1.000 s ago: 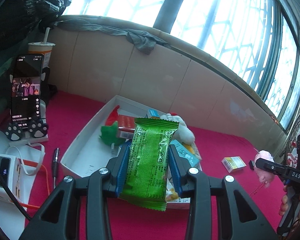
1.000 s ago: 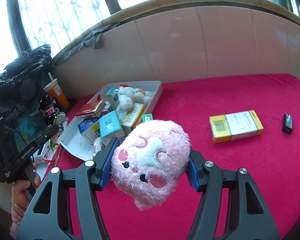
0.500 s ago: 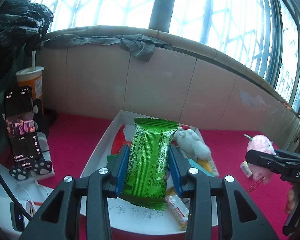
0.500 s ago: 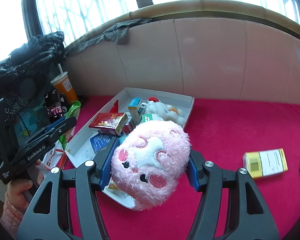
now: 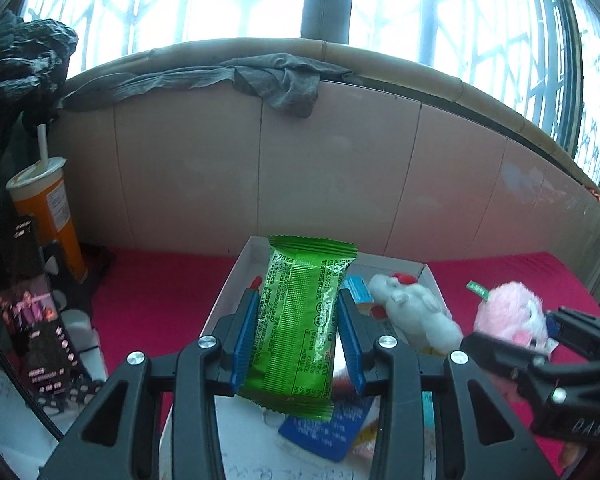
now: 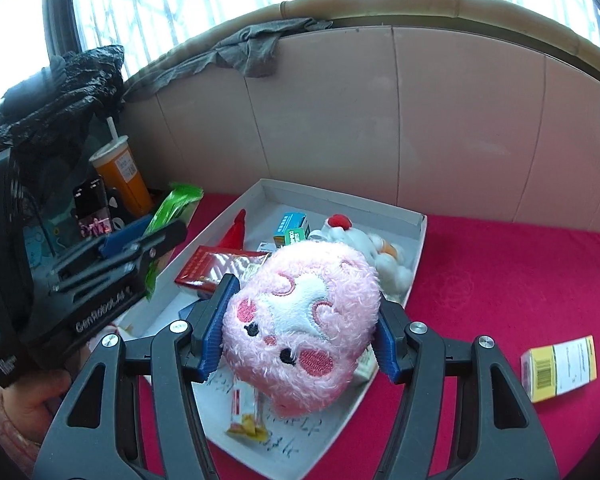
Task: Organize objects
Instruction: 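Lower both held items into the white tray and open both tools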
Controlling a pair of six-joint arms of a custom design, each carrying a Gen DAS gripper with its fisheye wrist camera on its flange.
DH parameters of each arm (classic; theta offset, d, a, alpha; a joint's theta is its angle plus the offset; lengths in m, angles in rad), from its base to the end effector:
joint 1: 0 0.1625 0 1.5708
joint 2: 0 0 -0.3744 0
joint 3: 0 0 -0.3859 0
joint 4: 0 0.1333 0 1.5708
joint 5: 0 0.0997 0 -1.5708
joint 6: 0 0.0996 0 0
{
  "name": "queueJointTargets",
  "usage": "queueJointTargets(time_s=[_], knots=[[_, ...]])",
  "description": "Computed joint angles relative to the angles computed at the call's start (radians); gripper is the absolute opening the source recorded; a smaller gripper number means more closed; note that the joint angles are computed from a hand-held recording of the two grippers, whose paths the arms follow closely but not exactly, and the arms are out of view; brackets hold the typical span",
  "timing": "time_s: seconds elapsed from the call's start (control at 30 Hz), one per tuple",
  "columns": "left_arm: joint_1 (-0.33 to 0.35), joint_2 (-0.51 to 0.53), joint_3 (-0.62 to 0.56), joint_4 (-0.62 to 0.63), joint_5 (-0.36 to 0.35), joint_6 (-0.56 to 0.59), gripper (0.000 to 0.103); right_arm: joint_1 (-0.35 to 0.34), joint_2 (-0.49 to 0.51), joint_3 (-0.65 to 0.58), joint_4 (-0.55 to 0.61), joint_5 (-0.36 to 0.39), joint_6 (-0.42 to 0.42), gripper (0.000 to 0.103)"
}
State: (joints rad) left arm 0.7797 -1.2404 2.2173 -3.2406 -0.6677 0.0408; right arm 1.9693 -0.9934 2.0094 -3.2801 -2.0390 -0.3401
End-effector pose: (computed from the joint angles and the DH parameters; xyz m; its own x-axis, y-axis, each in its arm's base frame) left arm -0.1738 -0.4693 0.2131 -0.7690 0.1097 -0.6297 0.5790 0.5369 -0.6136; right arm 0.2914 -0.4644 0.1435 -0.7813 -0.3123 0.5404 -0.5930 0.6414 -0.4867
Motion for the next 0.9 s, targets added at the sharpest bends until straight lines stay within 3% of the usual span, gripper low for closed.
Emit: queueJointTargets(time_s=[0.4,0.43,0.5,0.53,0.57,0.73,0.9], knots=[[0.107,0.119,-0.184,0.095,-0.073,0.002,0.040,-0.010,0.135,-0.130,-0.025,-0.069,-0.058,0.061],[0.107,0.123,-0.185,0.090,-0.070,-0.003,0.045,-0.012,0.144,-0.138,-0.028,-0.071,-0.067,0.061],[0.102,0.130,-0.177,0.055,-0.052,-0.005,0.066,-0.015,0.155,-0.147,-0.029,-0.072,-0.076,0.066],[0.098,0.134,-0.172,0.030,-0.035,-0.003,0.089,-0.015,0.161,-0.150,-0.035,-0.076,-0.080,0.075],[0.093,0.137,-0.166,0.000,-0.024,0.002,0.103,-0.016,0.164,-0.149,-0.043,-0.076,-0.083,0.083],[0.054,0.125,-0.126,-0.099,0.045,-0.003,0.103,-0.016,0.144,-0.104,-0.105,-0.061,-0.116,0.087],[0.010,0.109,-0.101,-0.142,0.076,-0.010,0.103,-0.024,0.084,-0.033,-0.149,-0.043,-0.090,0.087]])
